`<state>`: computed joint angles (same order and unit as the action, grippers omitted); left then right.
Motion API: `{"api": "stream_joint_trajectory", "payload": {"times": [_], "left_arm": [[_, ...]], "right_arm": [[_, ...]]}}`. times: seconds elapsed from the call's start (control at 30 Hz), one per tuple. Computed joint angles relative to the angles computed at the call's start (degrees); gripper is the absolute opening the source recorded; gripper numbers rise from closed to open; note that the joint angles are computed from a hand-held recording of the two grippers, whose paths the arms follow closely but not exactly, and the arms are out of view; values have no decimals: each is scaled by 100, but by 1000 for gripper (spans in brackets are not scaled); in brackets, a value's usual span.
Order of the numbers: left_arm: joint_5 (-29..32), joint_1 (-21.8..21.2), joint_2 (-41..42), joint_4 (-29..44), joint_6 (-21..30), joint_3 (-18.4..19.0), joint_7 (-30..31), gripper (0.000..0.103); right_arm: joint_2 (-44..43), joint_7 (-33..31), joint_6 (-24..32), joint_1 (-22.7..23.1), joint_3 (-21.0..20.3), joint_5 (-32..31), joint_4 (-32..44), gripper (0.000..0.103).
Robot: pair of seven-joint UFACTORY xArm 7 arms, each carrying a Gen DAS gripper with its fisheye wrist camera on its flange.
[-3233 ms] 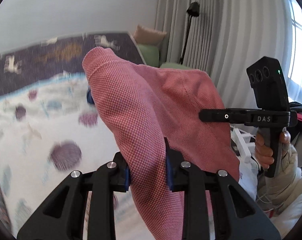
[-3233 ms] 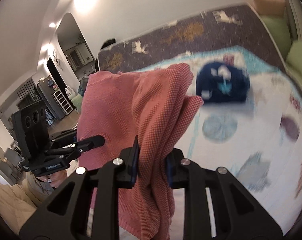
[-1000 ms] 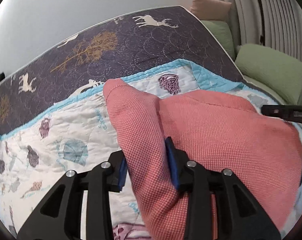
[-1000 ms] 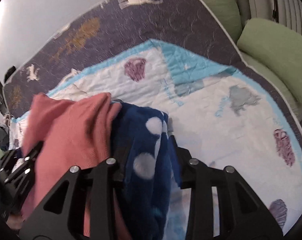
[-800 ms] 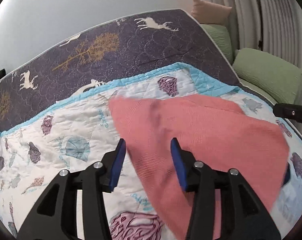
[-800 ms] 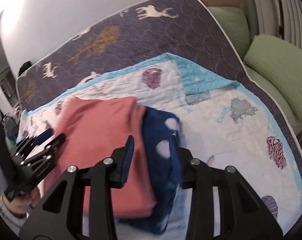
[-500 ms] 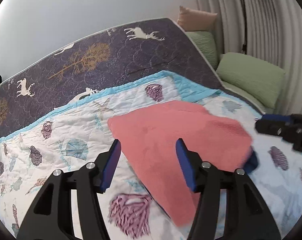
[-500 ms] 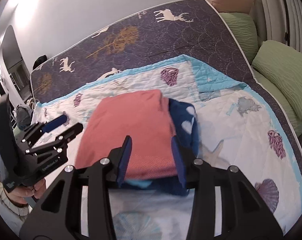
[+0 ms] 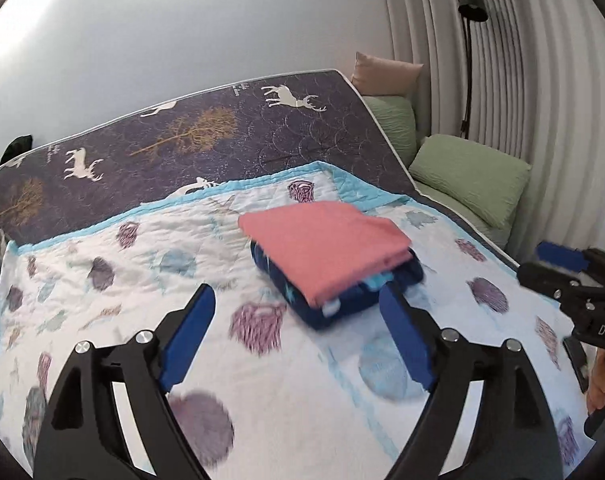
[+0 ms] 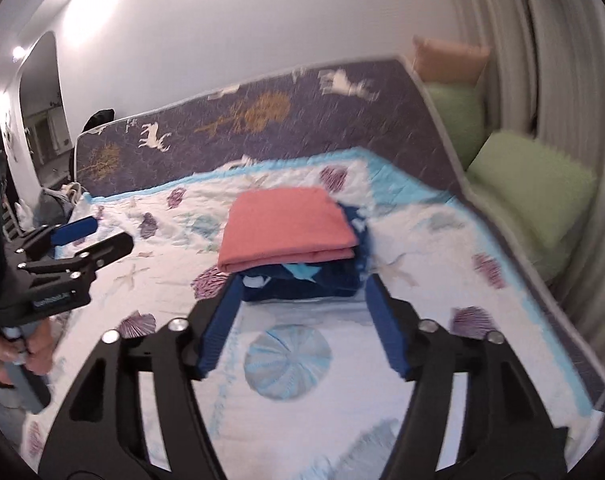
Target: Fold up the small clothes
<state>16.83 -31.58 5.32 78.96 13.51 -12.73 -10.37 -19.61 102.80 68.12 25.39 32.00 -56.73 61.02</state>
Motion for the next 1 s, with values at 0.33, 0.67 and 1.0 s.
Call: {"api": "stream_joint_trajectory", "payload": {"times": [0.33, 0.67, 1.0], "left_arm": [[594, 517, -2471, -2654, -396, -304, -1309, 95], [-150, 629, -3736, -3756, -406, -418, -640, 102], [-812, 711, -4354, -4212, -368, -332, -97, 102]], "right_arm": [[1124, 1242, 2262, 798, 1329, -486, 1127, 98], [2853, 1778, 4593, 2199, 1452, -1673, 2533, 101], [3591, 1652, 5661, 3380, 776, -2031, 3444, 101]]}}
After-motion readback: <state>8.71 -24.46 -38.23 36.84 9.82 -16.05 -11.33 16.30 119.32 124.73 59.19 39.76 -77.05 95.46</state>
